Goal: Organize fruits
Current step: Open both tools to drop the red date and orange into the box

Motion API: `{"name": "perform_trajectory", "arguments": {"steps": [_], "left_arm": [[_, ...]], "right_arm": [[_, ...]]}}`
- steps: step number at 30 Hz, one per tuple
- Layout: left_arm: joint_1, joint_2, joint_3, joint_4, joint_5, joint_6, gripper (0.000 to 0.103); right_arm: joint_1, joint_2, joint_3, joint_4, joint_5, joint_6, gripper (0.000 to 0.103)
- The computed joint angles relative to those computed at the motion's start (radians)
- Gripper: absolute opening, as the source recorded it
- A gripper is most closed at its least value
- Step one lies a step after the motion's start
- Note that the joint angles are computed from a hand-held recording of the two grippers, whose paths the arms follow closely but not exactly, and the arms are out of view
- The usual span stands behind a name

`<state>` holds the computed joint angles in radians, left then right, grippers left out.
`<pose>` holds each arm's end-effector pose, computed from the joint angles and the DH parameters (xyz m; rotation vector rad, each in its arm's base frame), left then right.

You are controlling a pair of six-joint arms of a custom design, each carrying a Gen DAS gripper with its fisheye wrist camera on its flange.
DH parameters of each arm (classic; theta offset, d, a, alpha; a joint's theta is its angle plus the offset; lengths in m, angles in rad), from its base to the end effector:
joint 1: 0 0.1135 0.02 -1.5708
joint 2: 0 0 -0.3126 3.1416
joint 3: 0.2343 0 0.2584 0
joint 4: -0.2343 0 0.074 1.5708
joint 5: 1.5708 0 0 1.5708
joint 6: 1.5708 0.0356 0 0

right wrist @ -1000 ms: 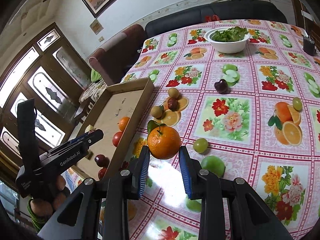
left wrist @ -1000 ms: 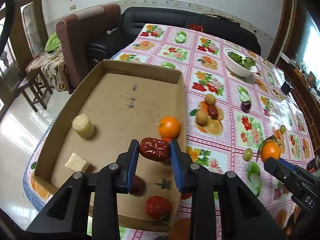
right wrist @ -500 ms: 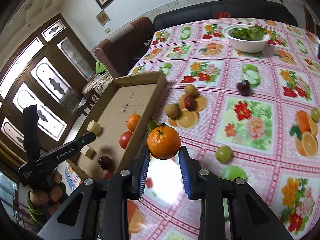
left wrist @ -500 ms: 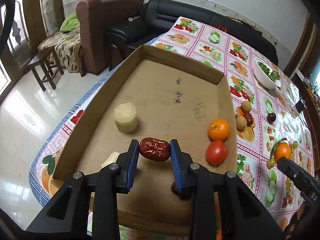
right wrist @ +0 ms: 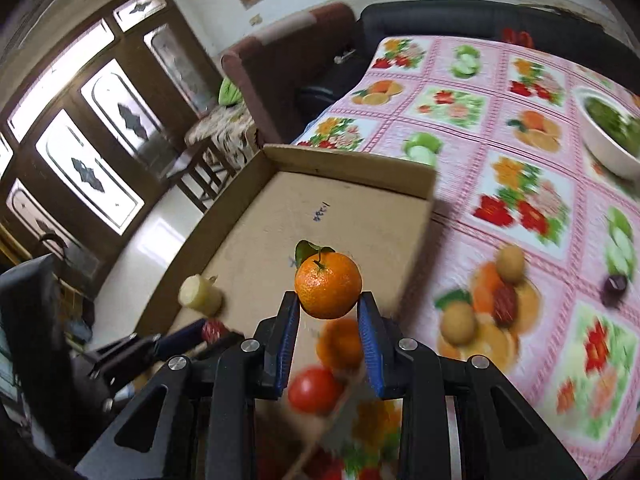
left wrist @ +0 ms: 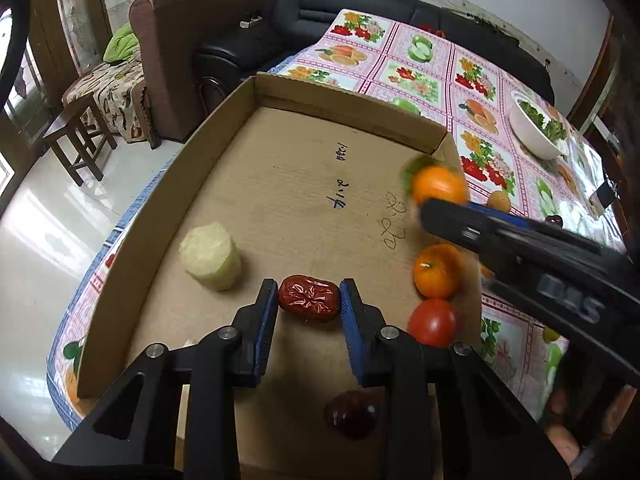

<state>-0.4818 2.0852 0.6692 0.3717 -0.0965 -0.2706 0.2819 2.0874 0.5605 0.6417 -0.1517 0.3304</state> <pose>0.2912 -0.1484 0.0519 0.2417 2.6029 -0.1414 0.3006 0.0927 0.0523 -0.0071 2.4962 0.4492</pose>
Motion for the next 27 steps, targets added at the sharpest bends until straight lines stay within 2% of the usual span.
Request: {"name": "perform_trajectory", "arguments": {"steps": [8, 14, 16, 18, 20, 22, 24, 27], "left_arm": [[-0.007, 0.054, 0.062, -0.055, -0.007, 0.019, 0.029], [-0.012, 0.054, 0.061, -0.056, -0.019, 0.028, 0.029], [-0.009, 0.05, 0.064, -0.069, -0.011, 0.022, 0.03], [-0.01, 0.044, 0.066, -0.085, -0.012, 0.014, 0.037], [-0.021, 0.033, 0.057, -0.081, -0.029, 0.007, 0.039], [-0.031, 0.008, 0.03, -0.065, -0.04, -0.005, 0.04], [-0.045, -0.016, 0.003, -0.049, -0.065, -0.023, 0.045], [-0.064, -0.045, -0.023, -0.037, -0.092, -0.042, 0.046]], "right_arm": [[0.022, 0.131, 0.225, -0.185, 0.04, -0.063, 0.03], [0.033, 0.166, 0.25, -0.198, 0.054, -0.084, 0.033], [0.028, 0.158, 0.24, -0.193, 0.035, -0.078, 0.034], [0.021, 0.141, 0.216, -0.175, 0.028, -0.069, 0.034], [0.009, 0.113, 0.18, -0.15, 0.022, -0.056, 0.039], [-0.005, 0.077, 0.136, -0.125, 0.011, -0.048, 0.049], [-0.014, 0.031, 0.077, -0.089, 0.009, -0.045, 0.05], [-0.04, -0.046, -0.033, -0.014, -0.01, -0.028, 0.052]]}}
